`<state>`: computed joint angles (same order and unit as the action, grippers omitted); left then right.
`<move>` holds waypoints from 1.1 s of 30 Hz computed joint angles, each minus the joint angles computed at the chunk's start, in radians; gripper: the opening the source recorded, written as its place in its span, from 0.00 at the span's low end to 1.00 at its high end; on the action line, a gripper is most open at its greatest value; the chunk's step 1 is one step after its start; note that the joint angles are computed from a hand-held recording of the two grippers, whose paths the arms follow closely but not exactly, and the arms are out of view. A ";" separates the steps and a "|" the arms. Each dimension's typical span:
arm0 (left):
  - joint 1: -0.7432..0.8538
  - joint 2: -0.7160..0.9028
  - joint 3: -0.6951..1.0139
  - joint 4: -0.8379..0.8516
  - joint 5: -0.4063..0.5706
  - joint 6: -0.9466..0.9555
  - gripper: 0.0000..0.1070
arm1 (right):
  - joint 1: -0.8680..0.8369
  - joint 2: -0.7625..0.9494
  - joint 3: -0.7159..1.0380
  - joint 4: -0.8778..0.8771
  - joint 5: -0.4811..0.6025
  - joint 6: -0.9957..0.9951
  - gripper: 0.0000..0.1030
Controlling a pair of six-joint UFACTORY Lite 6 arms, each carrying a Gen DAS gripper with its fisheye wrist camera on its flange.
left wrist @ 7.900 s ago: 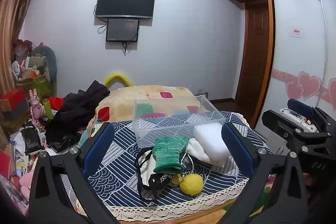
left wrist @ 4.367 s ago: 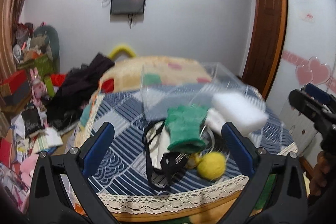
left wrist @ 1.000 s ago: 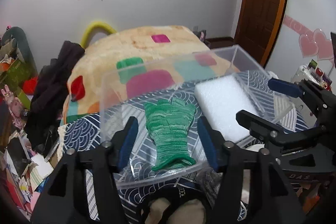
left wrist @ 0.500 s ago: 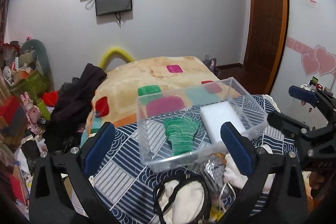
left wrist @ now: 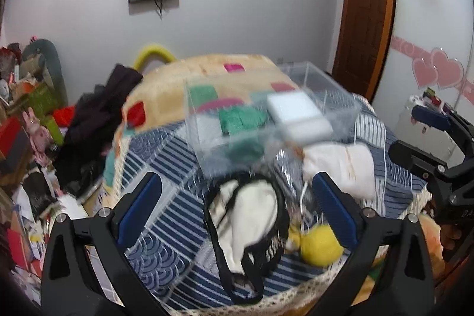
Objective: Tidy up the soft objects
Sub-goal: 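Grasp the black-and-white bra with the left tool while the right tool grasps a white cloth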
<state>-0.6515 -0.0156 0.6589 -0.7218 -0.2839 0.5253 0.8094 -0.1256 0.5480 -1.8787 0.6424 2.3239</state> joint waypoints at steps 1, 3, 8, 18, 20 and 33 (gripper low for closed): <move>-0.005 0.011 -0.009 0.005 -0.011 -0.012 0.96 | -0.004 0.022 0.003 -0.012 -0.004 0.019 1.00; -0.021 0.057 -0.017 0.022 -0.036 -0.045 0.96 | -0.015 0.065 0.013 -0.036 -0.017 0.054 1.00; -0.014 0.177 -0.006 0.182 -0.058 -0.220 0.96 | -0.057 0.164 0.041 -0.125 -0.075 0.158 1.00; 0.021 0.271 -0.036 0.387 -0.172 -0.447 0.84 | -0.073 0.237 0.030 -0.249 -0.107 0.307 0.98; 0.038 0.257 -0.045 0.493 -0.169 -0.523 0.71 | -0.067 0.255 0.046 -0.242 -0.109 0.298 0.95; 0.126 0.232 -0.087 0.796 -0.196 -0.803 0.25 | -0.045 0.184 -0.009 -0.160 -0.058 0.246 0.28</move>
<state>-0.5258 0.2169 0.5717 0.0744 -0.4803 -0.2776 0.7647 0.0588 0.5389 -2.0385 0.5848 2.5704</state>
